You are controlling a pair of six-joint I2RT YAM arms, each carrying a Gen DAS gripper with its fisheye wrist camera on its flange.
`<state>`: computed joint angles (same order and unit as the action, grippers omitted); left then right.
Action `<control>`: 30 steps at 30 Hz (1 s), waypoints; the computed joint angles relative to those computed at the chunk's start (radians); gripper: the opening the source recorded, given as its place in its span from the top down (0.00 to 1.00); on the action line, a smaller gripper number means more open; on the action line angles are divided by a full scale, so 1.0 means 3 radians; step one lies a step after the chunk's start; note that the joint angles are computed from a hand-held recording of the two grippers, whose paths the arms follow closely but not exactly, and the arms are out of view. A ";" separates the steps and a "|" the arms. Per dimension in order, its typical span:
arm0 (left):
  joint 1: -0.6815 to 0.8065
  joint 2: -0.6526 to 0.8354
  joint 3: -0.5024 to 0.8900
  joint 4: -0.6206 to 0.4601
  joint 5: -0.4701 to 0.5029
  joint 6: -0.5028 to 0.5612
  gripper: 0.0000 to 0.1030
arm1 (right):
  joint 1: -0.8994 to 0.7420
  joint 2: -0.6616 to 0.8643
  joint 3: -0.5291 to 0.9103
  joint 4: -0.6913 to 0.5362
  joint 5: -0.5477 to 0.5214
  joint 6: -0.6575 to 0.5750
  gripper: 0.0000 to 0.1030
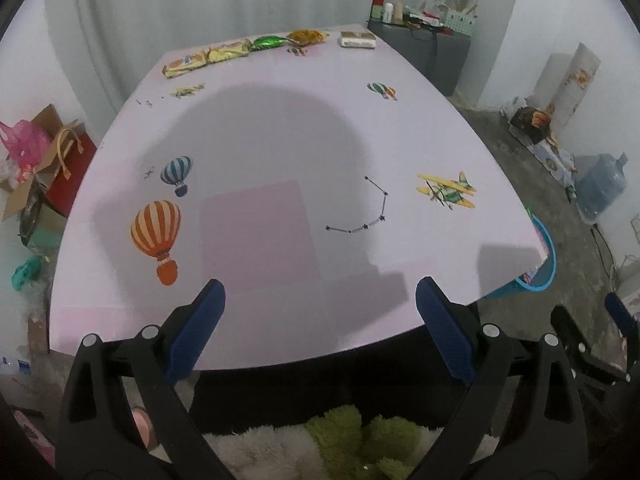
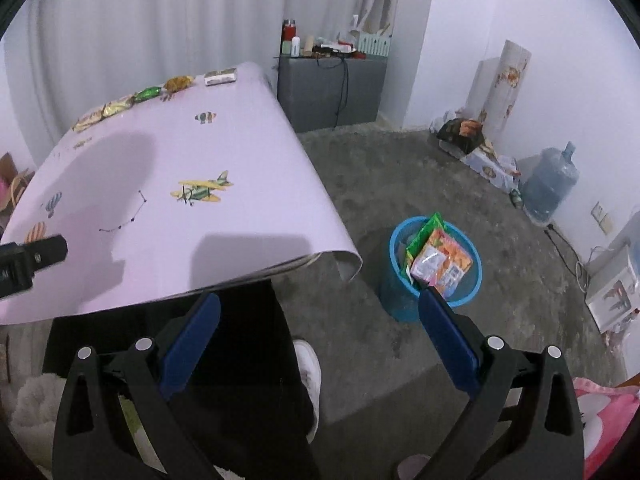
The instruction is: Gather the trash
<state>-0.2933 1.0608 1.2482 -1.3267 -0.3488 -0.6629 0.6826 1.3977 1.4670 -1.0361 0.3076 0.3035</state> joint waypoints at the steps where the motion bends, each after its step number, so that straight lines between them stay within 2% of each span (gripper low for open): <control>1: -0.0035 0.0019 0.0024 -0.0016 -0.0044 -0.0036 0.11 | -0.0013 -0.0002 0.0001 -0.0001 -0.0007 -0.0001 0.06; 19: -0.0078 0.0116 0.0135 -0.0113 -0.0257 -0.0155 0.11 | -0.0136 -0.0013 0.0014 0.0047 -0.0110 0.0012 0.06; 30: 0.0007 0.0099 0.0142 -0.0142 -0.0245 -0.0173 0.11 | -0.0102 -0.0011 0.0076 0.0055 -0.0060 0.0008 0.06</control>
